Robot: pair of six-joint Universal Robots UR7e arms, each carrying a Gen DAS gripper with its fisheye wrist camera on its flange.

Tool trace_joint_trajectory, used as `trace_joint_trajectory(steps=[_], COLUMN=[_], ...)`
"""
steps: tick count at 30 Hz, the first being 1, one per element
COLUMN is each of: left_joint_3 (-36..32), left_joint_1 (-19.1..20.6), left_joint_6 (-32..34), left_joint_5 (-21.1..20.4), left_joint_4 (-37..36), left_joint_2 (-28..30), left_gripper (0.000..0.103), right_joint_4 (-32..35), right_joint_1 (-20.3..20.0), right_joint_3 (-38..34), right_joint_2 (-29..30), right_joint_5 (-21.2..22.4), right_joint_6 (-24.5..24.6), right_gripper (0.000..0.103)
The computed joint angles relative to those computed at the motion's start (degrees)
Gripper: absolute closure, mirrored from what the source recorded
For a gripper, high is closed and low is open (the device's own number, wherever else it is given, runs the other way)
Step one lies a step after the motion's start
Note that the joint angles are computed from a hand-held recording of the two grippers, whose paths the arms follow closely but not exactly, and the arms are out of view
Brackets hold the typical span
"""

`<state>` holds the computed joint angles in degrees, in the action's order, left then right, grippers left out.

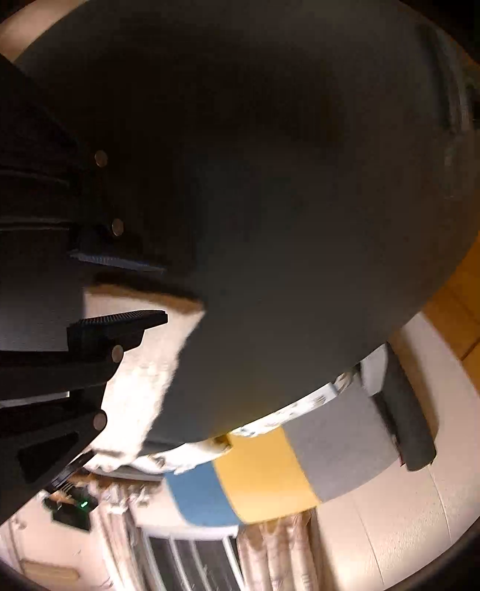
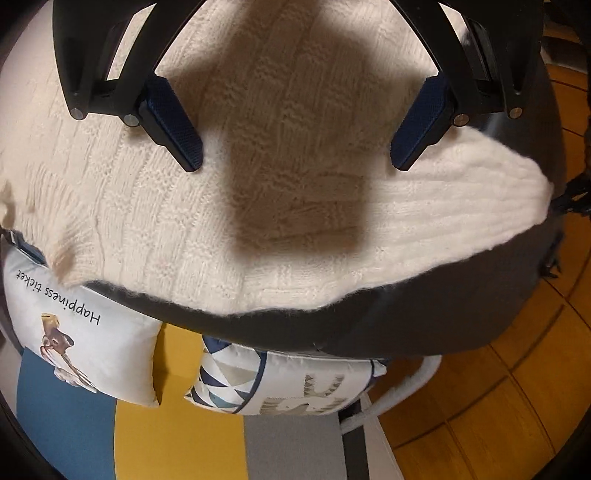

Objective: Fold clothes

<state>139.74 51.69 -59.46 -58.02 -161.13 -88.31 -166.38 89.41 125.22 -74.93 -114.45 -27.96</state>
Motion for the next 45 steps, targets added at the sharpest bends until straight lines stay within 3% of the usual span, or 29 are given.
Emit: trace_joint_trajectory(steps=[2,7,9,10,12,15,21,26,29,32,35,39,42,45], left_joint_3=[-0.4,-3.1,-4.0,-4.0,-4.8,-6.1,-4.9,-4.0,-6.0,-7.0,-5.8,-7.3,-7.3,-8.2], left_joint_1=[2.1,3.8,3.5,2.7,-0.9,-3.7,-5.7,-5.1,-4.6,-3.2,-3.1,-2.3,-1.5,-0.9], left_joint_6=[1.9,6.7,9.4,11.7,14.4,12.3,4.5,-1.1,-4.4,-5.9,-8.9,-8.3,-7.0,-6.1], left_joint_5=[-4.3,-7.3,-7.5,-6.8,0.1,6.7,14.1,16.6,18.8,20.5,21.1,20.3,19.4,19.9], left_joint_4=[-3.7,-7.9,-9.3,-10.6,-8.0,-1.5,1.3,4.4,8.2,13.2,18.5,20.9,18.9,19.2], left_joint_2=[2.0,7.1,8.7,9.5,10.7,12.0,12.9,11.0,11.9,10.5,7.3,7.2,7.1,7.9], left_gripper=[0.08,0.079,0.085,0.101,0.101,0.102,0.102,0.101,0.101,0.101,0.101,0.101,0.101,0.101], right_joint_4=[0.0,-0.5,-0.6,-0.6,-0.1,2.9,1.9,5.3,-0.2,-2.9,-3.5,1.9,2.9,0.8], right_joint_1=[-0.1,0.5,1.0,1.2,1.4,1.8,2.6,2.9,4.0,4.9,5.6,6.0,7.5,9.1], right_joint_3=[0.1,0.1,-0.3,-0.4,-0.7,-1.7,-4.1,-8.6,-9.3,-10.8,-12.1,-12.1,-8.5,-3.8], right_joint_2=[-0.1,1.0,1.7,1.8,1.9,1.2,-0.1,5.4,10.5,13.2,14.7,11.8,8.0,6.0], right_joint_5=[-0.4,-3.2,-4.6,-5.0,-5.6,-5.6,-2.2,-4.1,-8.4,-9.8,-10.9,-8.1,-8.5,-14.2], right_joint_6=[0.3,0.1,0.1,0.1,0.2,1.1,0.3,2.4,2.9,6.7,7.5,8.5,4.0,-1.3], right_gripper=[0.0,0.0,0.0,0.0,0.0,0.0,0.0,0.0,0.0,0.0,0.0,0.0,0.0,0.0])
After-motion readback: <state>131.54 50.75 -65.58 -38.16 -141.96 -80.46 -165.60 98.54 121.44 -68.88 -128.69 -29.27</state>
